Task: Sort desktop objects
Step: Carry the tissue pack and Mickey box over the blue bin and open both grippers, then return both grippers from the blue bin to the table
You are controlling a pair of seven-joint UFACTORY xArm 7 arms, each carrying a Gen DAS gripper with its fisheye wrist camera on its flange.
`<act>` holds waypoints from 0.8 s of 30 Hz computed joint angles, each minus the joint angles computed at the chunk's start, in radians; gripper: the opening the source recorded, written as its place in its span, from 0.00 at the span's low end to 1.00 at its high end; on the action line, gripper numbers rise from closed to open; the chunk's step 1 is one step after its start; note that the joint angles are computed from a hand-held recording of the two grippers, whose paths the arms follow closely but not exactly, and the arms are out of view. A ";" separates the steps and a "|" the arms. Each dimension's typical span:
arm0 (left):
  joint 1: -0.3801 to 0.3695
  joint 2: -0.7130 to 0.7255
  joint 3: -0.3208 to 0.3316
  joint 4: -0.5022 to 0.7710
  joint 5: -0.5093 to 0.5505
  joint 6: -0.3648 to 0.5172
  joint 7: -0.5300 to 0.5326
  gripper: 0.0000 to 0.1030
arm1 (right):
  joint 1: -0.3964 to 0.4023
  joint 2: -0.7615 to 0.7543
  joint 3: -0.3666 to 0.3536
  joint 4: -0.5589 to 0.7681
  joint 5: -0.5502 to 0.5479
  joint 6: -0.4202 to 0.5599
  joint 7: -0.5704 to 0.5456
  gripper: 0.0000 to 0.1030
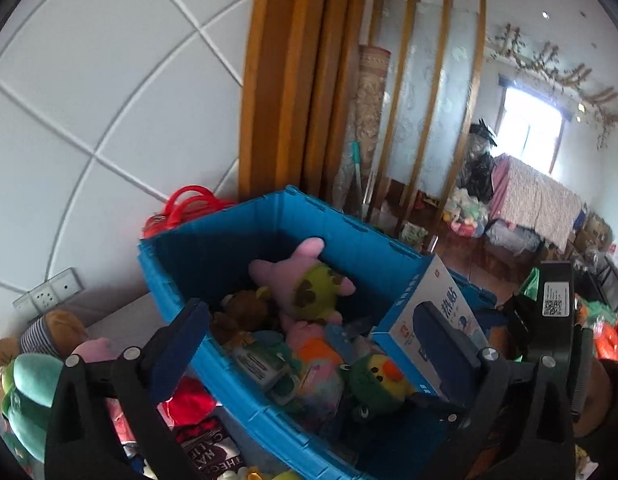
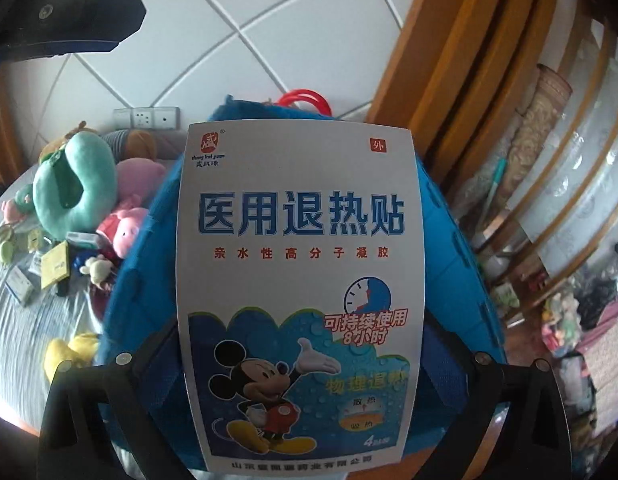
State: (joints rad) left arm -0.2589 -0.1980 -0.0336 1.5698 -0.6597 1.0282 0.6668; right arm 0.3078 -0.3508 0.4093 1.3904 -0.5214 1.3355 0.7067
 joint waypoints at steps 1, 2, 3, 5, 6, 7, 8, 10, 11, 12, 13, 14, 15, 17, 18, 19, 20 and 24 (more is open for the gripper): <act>-0.004 0.016 -0.014 0.011 0.025 0.005 -0.012 1.00 | 0.002 -0.008 -0.010 -0.011 0.006 -0.010 -0.010 1.00; -0.008 0.035 -0.028 0.025 0.051 0.012 -0.026 1.00 | 0.002 -0.015 -0.019 -0.020 0.011 -0.019 -0.021 1.00; -0.012 0.045 -0.039 0.032 0.072 0.019 -0.030 1.00 | 0.001 -0.023 -0.027 -0.028 0.018 -0.028 -0.033 1.00; -0.020 0.065 -0.057 0.046 0.112 0.036 -0.036 1.00 | -0.002 -0.036 -0.038 -0.043 0.029 -0.053 -0.062 1.00; -0.020 0.062 -0.063 0.032 0.136 0.035 -0.039 1.00 | -0.004 -0.043 -0.042 -0.051 0.034 -0.066 -0.075 1.00; -0.020 0.056 -0.067 0.014 0.161 0.032 -0.043 1.00 | -0.005 -0.049 -0.046 -0.058 0.040 -0.084 -0.091 1.00; -0.019 0.051 -0.071 -0.003 0.186 0.029 -0.048 1.00 | -0.007 -0.054 -0.048 -0.062 0.044 -0.099 -0.105 1.00; -0.015 0.062 -0.086 -0.016 0.270 0.007 -0.106 1.00 | -0.015 -0.070 -0.046 -0.069 0.046 -0.130 -0.122 1.00; 0.004 0.068 -0.105 -0.024 0.301 -0.004 -0.129 0.97 | -0.022 -0.081 -0.043 -0.074 0.042 -0.149 -0.123 1.00; -0.012 0.070 -0.082 -0.022 0.291 -0.003 -0.141 0.97 | -0.030 -0.092 -0.040 -0.078 0.039 -0.168 -0.123 1.00; -0.010 0.069 -0.070 -0.022 0.254 0.001 -0.139 0.97 | -0.038 -0.095 -0.039 -0.073 0.043 -0.171 -0.130 1.00; -0.009 0.062 -0.066 -0.027 0.244 -0.008 -0.136 0.97 | -0.046 -0.095 -0.038 -0.065 0.049 -0.168 -0.139 1.00; -0.008 0.057 -0.064 -0.030 0.241 -0.015 -0.134 0.97 | -0.052 -0.095 -0.039 -0.066 0.056 -0.169 -0.146 1.00; -0.007 0.051 -0.059 -0.034 0.235 -0.020 -0.131 0.97 | -0.059 -0.097 -0.042 -0.069 0.071 -0.169 -0.169 1.00; -0.006 0.049 -0.056 -0.034 0.233 -0.016 -0.129 0.97 | -0.062 -0.096 -0.040 -0.069 0.076 -0.168 -0.174 1.00; -0.003 0.043 -0.053 -0.042 0.233 -0.017 -0.126 0.97 | -0.065 -0.096 -0.038 -0.067 0.080 -0.166 -0.179 1.00; 0.000 0.035 -0.048 -0.045 0.230 -0.011 -0.124 0.97 | -0.067 -0.095 -0.036 -0.066 0.083 -0.164 -0.184 1.00; 0.007 0.029 -0.039 -0.058 0.220 -0.015 -0.120 0.97 | -0.077 -0.078 -0.023 -0.055 0.081 -0.161 -0.178 1.00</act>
